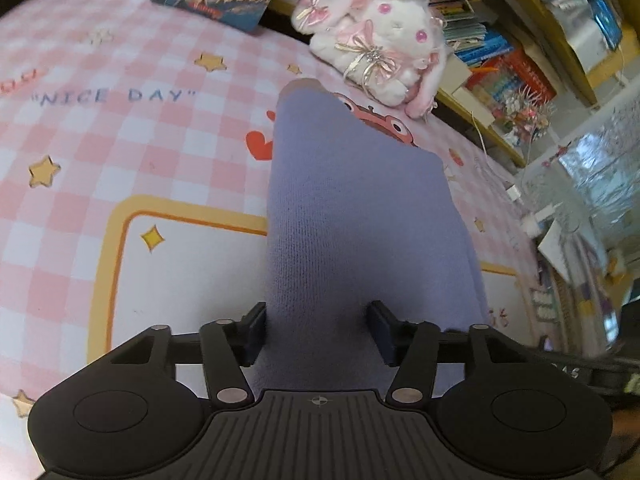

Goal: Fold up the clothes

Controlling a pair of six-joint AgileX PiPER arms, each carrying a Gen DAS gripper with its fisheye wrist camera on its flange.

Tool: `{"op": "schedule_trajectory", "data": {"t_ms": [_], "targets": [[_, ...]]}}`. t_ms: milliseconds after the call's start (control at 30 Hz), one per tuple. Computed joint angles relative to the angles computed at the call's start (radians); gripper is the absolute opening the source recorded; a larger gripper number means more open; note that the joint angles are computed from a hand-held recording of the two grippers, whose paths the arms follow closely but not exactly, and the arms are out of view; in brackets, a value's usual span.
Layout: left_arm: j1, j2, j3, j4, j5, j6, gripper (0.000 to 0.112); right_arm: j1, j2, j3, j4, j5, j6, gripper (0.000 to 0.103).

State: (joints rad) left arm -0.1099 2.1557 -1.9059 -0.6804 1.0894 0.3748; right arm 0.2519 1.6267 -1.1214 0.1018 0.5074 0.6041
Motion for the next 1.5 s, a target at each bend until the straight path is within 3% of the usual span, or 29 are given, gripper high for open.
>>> {"op": "schedule_trajectory", "data": {"t_ms": [200, 333, 467, 733, 900, 1000, 1067, 1133, 1300, 1333, 1367, 1400, 1500], "targets": [[0.001, 0.008, 0.028, -0.052, -0.015, 0.013, 0.059, -0.042, 0.011, 0.031, 0.181, -0.045, -0.148, 0.053], [-0.006, -0.025, 0.068, -0.047, -0.051, 0.032, 0.047, -0.032, 0.016, 0.019, 0.170, -0.046, -0.183, 0.037], [-0.010, -0.073, 0.120, -0.069, -0.087, 0.090, 0.042, -0.013, -0.013, 0.033, 0.102, -0.077, -0.172, 0.025], [-0.016, -0.131, 0.160, -0.108, -0.124, 0.176, 0.041, 0.049, -0.059, 0.018, -0.150, -0.085, -0.042, 0.022], [-0.017, -0.116, 0.147, -0.065, -0.071, 0.137, 0.042, 0.027, -0.058, 0.007, -0.053, -0.032, -0.141, 0.022], [-0.010, -0.077, 0.097, -0.036, -0.016, 0.097, 0.048, -0.008, -0.043, -0.006, 0.042, 0.024, -0.210, 0.030], [-0.005, -0.036, 0.035, -0.020, 0.029, 0.057, 0.050, -0.037, -0.018, -0.032, 0.078, 0.076, -0.222, 0.053], [0.001, 0.000, -0.010, -0.023, 0.052, 0.035, 0.055, -0.070, 0.008, -0.048, 0.127, 0.102, -0.252, 0.062], [0.005, 0.059, -0.070, -0.058, 0.072, -0.010, 0.055, -0.139, 0.057, -0.059, 0.338, 0.106, -0.385, 0.066], [0.004, 0.063, -0.071, -0.061, 0.076, -0.016, 0.054, -0.141, 0.061, -0.058, 0.359, 0.097, -0.399, 0.065], [0.001, 0.056, -0.059, -0.060, 0.066, -0.012, 0.054, -0.140, 0.067, -0.063, 0.371, 0.096, -0.414, 0.050], [-0.003, 0.049, -0.046, -0.058, 0.056, -0.007, 0.052, -0.134, 0.071, -0.068, 0.369, 0.095, -0.420, 0.050], [-0.003, 0.015, -0.004, -0.067, 0.025, 0.029, 0.045, -0.115, 0.063, -0.066, 0.355, 0.073, -0.455, 0.036]]}}
